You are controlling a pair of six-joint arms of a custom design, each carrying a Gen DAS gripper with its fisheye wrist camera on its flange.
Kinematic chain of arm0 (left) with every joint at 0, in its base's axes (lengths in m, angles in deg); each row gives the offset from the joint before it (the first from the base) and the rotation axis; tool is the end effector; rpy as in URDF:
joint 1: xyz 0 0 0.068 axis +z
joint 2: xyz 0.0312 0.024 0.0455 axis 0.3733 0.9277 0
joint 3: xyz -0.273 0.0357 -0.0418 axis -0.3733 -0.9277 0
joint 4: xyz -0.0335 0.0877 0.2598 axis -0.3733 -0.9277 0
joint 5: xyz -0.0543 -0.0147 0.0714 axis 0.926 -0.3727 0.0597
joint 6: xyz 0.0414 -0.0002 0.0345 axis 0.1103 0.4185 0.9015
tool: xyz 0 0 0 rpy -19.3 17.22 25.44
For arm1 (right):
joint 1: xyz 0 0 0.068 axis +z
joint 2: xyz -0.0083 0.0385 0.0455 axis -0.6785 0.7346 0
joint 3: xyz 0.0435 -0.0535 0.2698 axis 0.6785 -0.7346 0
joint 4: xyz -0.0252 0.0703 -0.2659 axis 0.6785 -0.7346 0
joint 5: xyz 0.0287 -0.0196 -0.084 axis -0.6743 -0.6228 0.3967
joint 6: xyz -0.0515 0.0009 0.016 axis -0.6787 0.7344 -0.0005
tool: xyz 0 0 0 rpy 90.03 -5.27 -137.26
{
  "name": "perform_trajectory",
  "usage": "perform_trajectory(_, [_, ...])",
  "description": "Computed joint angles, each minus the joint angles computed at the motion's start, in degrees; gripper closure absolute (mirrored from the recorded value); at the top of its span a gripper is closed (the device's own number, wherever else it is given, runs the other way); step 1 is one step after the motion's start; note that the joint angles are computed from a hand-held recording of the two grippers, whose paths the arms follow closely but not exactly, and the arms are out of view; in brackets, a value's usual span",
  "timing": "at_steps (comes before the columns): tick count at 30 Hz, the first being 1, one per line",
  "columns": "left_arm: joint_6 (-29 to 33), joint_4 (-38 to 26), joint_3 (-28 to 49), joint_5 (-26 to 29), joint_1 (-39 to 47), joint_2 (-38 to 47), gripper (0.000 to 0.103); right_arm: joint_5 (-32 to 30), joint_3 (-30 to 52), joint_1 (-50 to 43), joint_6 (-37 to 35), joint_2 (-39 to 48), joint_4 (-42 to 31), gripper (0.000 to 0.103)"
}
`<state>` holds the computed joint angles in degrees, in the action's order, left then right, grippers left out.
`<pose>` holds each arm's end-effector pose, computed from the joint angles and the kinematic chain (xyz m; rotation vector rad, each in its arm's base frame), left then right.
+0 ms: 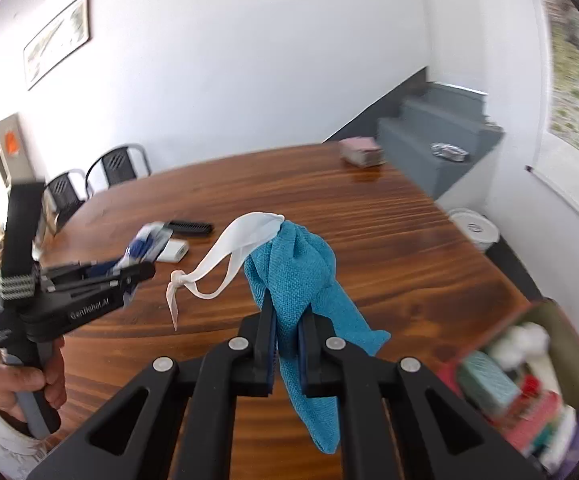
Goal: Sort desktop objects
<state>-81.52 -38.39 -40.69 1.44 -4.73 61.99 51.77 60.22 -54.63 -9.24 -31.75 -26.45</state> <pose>0.1827 -0.0754 0.2558 -0.2657 2.2967 0.0035 0.2076 -0.0213 0.3033 -0.5884 2.1480 0.4343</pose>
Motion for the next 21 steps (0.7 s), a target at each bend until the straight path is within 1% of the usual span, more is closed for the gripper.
perform_trajectory(3, [-1.38, -0.63, 0.67, -2.10, -3.60, 0.77, 0.069, -5.13, 2.82, -9.37, -4.35, -0.02, -3.83, 0.094])
perform_trajectory(6, [-2.90, -1.21, 1.33, -3.15, -7.02, 1.29, 0.069, -7.61, 5.39, -17.78, -8.42, 1.54, -5.43, 0.094])
perform_trajectory(8, [-4.10, -1.78, 1.95, -4.44, -9.53, 1.85, 0.069, -8.00, 7.24, -22.54, -9.45, 4.24, -4.90, 0.094])
perform_trajectory(10, [-5.63, -2.58, 2.69, -6.19, -12.36, 2.57, 0.069, -7.11, 8.60, -25.13, -9.15, 6.88, -3.52, 0.094])
perform_trajectory(13, [-7.80, -3.36, 3.58, -7.34, -15.75, 3.15, 0.069, -3.75, 11.07, -26.91, -7.49, 11.67, -0.80, 0.094])
perform_trajectory(18, [-11.53, -4.54, 5.86, -9.92, -21.64, 5.34, 0.069, 2.97, 14.14, -25.21, -5.81, 17.90, 3.84, 0.094])
perform_trajectory(21, [-13.12, -5.00, 7.78, -11.44, -24.98, 7.56, 0.069, 6.04, 15.43, -23.54, -6.93, 20.79, 4.05, 0.094])
